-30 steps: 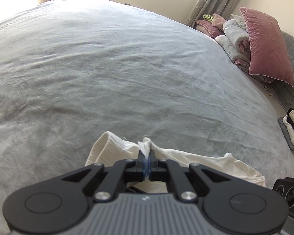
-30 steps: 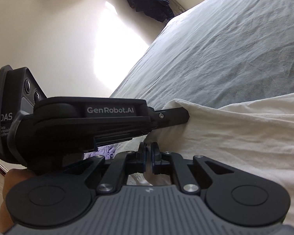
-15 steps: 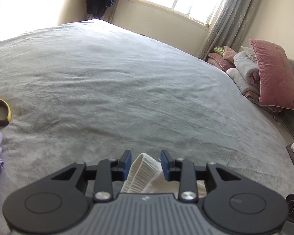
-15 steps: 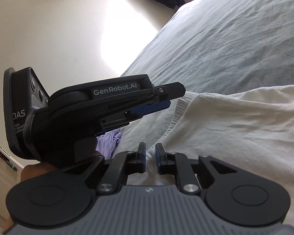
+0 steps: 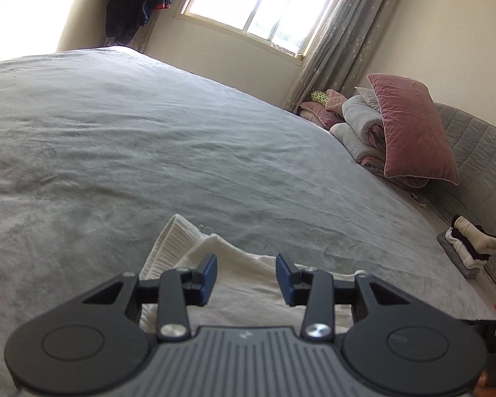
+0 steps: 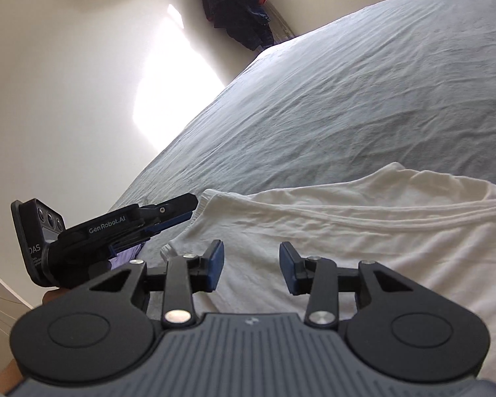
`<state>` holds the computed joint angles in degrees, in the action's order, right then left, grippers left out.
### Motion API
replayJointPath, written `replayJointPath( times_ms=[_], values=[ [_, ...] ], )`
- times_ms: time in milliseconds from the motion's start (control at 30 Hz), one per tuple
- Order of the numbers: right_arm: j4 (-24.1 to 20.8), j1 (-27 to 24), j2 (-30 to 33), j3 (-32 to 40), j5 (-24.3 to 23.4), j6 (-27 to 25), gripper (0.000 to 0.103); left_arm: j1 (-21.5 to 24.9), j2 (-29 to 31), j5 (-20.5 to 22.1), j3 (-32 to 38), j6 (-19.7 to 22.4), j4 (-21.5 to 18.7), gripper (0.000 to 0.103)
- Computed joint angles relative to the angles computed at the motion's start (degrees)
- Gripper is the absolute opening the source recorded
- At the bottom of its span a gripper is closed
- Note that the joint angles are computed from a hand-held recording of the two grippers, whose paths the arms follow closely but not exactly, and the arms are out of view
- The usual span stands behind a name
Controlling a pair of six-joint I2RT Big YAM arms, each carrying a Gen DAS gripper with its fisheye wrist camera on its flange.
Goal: Fold clothes
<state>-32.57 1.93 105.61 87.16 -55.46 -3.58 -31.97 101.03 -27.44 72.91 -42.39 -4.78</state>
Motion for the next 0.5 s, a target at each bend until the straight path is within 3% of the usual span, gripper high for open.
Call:
replayJointPath(
  times_ms=[133, 200, 333, 433, 500],
  values=[
    [0.16, -3.44, 0.76, 0.7, 1.18, 0.83, 0.042, 0.34, 2.74, -2.68, 2.87, -3.51, -4.73, 0.039],
    [1.04, -4.67, 1.29, 0.99, 2.55, 1.43, 0.042, 0.48, 3.23, -4.75, 2.95, -5.75, -4.72, 0.035],
    [1.94, -7.43, 1.02, 0.43, 4.91, 1.39, 0.042, -0.28, 3.66, -7.43, 6.35, -10.19, -11.38, 0.037],
    [2.64, -9.66, 1.0, 0.0, 4.69, 2.18, 0.043, -1.7, 4.56, -9.99, 10.37, -9.12, -17.76, 0.047],
    [1.9, -10.61, 1.22, 0.16, 4.6, 2.66, 0.043, -2.75, 4.82, -9.66, 12.01, -7.75, -19.13, 0.05]
  ],
)
